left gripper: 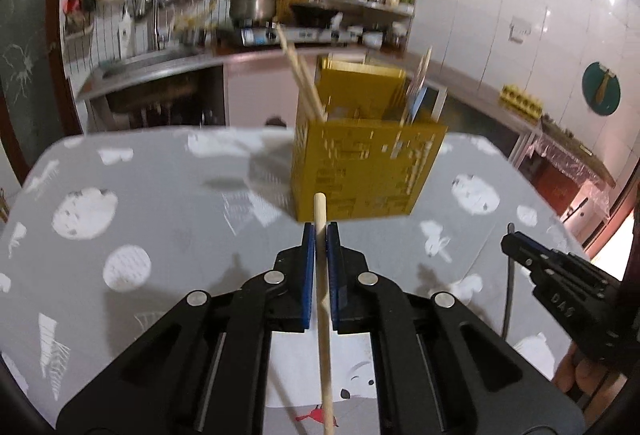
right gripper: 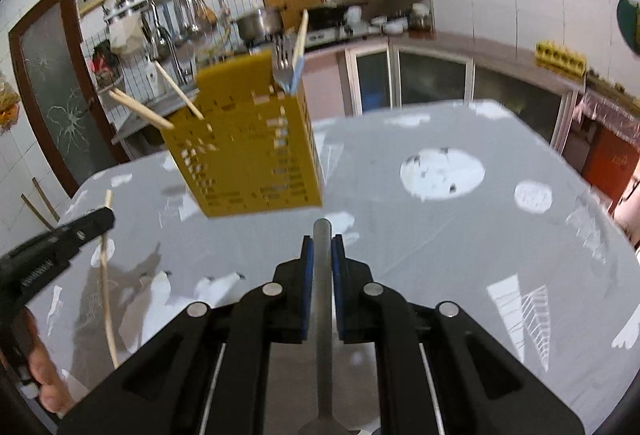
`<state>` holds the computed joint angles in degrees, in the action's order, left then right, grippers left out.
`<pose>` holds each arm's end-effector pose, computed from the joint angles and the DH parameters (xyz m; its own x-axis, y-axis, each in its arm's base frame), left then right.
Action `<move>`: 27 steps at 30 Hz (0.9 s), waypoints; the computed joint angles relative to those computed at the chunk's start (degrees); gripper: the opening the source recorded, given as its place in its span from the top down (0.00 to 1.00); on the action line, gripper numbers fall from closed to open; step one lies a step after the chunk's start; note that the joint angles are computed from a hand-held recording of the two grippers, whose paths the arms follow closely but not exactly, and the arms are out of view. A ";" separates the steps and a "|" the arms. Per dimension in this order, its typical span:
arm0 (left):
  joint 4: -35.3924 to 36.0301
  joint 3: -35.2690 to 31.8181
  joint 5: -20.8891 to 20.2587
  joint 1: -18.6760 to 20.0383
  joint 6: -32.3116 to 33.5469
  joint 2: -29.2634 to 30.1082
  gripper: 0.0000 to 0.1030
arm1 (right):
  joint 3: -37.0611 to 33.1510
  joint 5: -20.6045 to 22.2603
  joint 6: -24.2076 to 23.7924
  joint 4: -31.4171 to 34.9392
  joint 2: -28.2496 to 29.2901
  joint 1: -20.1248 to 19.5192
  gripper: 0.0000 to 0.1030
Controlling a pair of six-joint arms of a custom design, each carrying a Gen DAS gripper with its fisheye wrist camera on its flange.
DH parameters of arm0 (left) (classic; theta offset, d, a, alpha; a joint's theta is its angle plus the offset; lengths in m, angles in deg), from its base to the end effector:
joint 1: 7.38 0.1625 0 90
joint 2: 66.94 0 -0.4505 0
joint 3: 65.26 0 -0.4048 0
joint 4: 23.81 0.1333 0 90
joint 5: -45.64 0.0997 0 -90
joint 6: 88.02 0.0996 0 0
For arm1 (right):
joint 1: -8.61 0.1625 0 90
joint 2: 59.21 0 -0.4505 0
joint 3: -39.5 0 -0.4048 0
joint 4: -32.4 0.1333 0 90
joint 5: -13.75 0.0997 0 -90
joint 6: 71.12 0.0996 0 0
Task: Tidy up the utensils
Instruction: 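Carry the chopstick and knife over the yellow holder and lower them in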
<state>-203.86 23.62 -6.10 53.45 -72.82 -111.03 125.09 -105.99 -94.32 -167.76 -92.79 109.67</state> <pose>-0.1888 -0.7382 0.2065 -0.7786 0.1598 -0.6069 0.5670 0.5935 -0.5712 0.2263 -0.7205 0.1317 -0.8177 0.0230 0.5752 -0.4606 0.5733 -0.6776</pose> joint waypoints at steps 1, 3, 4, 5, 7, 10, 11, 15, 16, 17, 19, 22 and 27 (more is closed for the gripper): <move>-1.06 0.22 -0.04 -0.24 0.84 -0.13 0.96 | 0.22 0.73 -0.72 -1.86 0.04 0.14 0.91; -3.37 0.64 -0.28 -0.80 2.76 -0.45 0.96 | 0.61 1.84 -1.67 -4.57 0.01 0.42 0.91; -4.66 0.84 -0.54 -1.09 3.69 -0.65 0.96 | 0.69 2.62 -2.80 -6.62 0.11 0.69 0.91; -5.76 0.98 -0.86 -1.33 4.42 -0.85 0.96 | 0.81 2.94 -3.45 -7.62 0.07 0.94 0.91; -7.43 1.17 -1.44 -1.69 5.47 -1.12 0.96 | 0.64 3.63 -5.43 -10.00 0.28 1.52 0.91; -8.96 0.86 -2.40 -1.86 5.90 -1.39 0.96 | 0.42 5.07 -6.46 -11.75 0.12 2.09 0.91; -9.50 0.69 -2.64 -1.90 6.08 -1.32 0.96 | 0.28 5.71 -6.37 -11.98 0.00 2.19 0.91; -10.93 -0.23 -3.40 -2.17 7.13 -1.24 0.96 | -0.97 6.80 -6.18 -11.72 -0.01 2.45 0.91; -10.77 -0.54 -3.77 -2.16 7.17 -1.30 0.96 | -1.52 7.00 -5.99 -11.31 0.03 2.47 0.91; -10.20 -1.06 -4.29 -2.15 6.90 -1.35 0.96 | -2.08 7.25 -5.86 -10.86 0.10 2.41 0.91; -9.70 -1.99 -5.17 -2.10 6.60 -1.33 0.96 | -3.36 7.54 -6.06 -10.22 0.34 2.47 0.91; -9.73 -4.35 -5.76 -2.43 7.89 -0.80 0.96 | -5.83 8.12 -6.69 -9.33 0.86 2.69 0.91; -8.92 -11.01 -7.28 -3.26 8.73 1.01 0.96 | -12.10 9.27 -8.36 -7.27 2.07 3.40 0.91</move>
